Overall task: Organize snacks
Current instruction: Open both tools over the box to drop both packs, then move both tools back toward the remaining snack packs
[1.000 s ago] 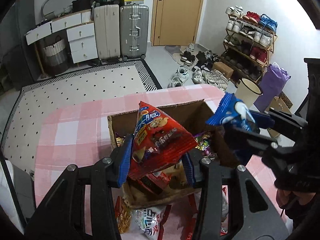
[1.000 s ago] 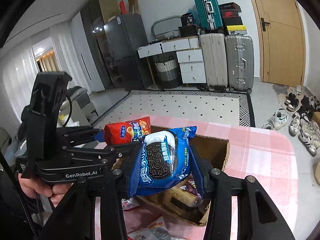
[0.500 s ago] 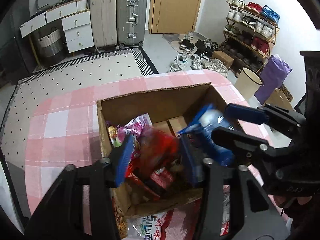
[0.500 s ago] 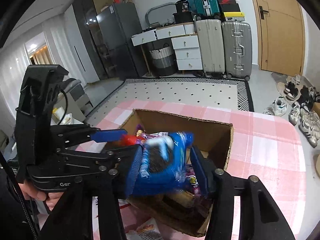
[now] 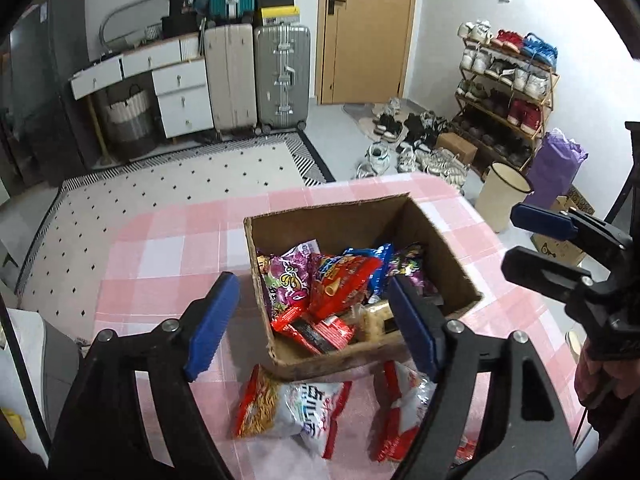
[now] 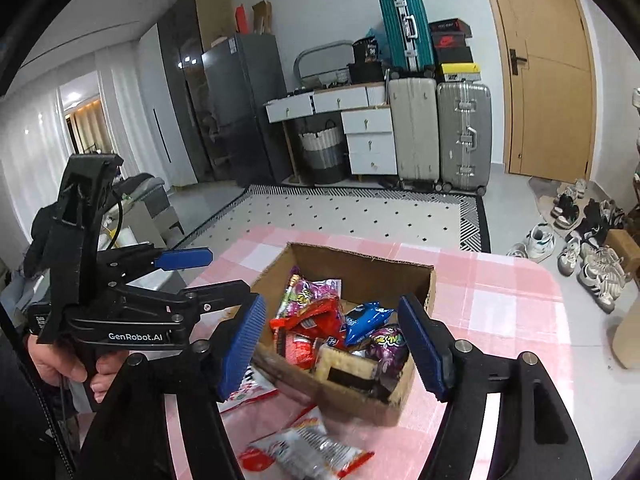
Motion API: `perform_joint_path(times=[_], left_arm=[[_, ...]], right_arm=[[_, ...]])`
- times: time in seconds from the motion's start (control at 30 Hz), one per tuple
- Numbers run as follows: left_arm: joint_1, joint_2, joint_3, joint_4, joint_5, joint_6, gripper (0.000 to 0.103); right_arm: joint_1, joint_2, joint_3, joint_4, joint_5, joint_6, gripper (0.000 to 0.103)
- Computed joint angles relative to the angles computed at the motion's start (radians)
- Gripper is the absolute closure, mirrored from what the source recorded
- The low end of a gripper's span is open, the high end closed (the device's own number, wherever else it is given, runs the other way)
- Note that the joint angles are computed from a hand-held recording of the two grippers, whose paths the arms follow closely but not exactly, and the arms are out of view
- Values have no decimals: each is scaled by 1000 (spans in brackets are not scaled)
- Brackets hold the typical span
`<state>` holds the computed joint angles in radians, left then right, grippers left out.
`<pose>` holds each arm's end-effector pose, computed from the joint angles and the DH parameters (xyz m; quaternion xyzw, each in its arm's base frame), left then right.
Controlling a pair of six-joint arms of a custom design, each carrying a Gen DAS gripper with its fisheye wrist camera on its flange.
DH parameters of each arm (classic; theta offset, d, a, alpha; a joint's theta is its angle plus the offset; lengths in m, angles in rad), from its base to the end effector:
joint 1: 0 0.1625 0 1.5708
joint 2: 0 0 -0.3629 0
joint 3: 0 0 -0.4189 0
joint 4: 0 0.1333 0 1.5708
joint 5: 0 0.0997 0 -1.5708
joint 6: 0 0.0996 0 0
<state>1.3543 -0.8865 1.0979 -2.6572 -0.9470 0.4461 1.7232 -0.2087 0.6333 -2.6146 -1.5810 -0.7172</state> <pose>0.0227 -0.7882 0.3805 0.1575 0.8575 -0.3687 0.3223 0.2637 -0.8455 0.0419 0.3998 -0.8645 0.2913 0.0896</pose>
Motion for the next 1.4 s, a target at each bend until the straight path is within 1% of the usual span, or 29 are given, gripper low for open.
perform_joint_path(times=[0.03,0.07,0.1,0.27,0.37,0.4,0.47,0.53,0.6,0.67,0.8,0.87,1.07,1.2,1.33,1.4], left_arm=[[-5,-24,29,-4,-5,-9,21],[-10,-46,58,-6,-10,-20,21],[-16,-69,90,-15,-6,-25,20],[-53,-189,260,-89,29,-34,18],[-74,-261,368,-156,40,-36,11],[-81,-279,400,-179,47,-37,6],[-91,-316,458,-203,52,-58,6],[-102,-357,513,-204,48,-86,6],[-118,-392,565,-230,53,-85,6],[-138,-427,621,-273,71,-69,5],[-175,-495,717,-320,109,-57,4],[-191,-532,759,-330,114,-68,3],[-228,-652,886,-338,125,-97,1],[-255,-732,973,-337,158,-110,1],[-266,-806,1039,-328,165,-132,1],[-273,-832,1071,-351,177,-121,1]], right_arm=[[0,-37,61,-30,9,-2,26],[0,-74,121,-63,15,-8,21],[1,-111,181,-91,21,-12,20],[5,-236,387,-192,43,-18,17],[2,-313,520,-261,70,-34,13],[0,-334,559,-285,76,-38,12],[-2,-373,629,-326,77,-35,11],[-2,-398,671,-344,74,-13,11],[-3,-426,720,-371,78,0,11],[-5,-464,788,-417,78,3,11],[-7,-536,910,-494,75,-3,8],[-6,-565,959,-524,76,3,7],[-10,-646,1084,-588,79,20,6],[-19,-697,1167,-635,82,21,5],[-26,-722,1214,-659,76,19,4],[-38,-738,1244,-662,106,5,4]])
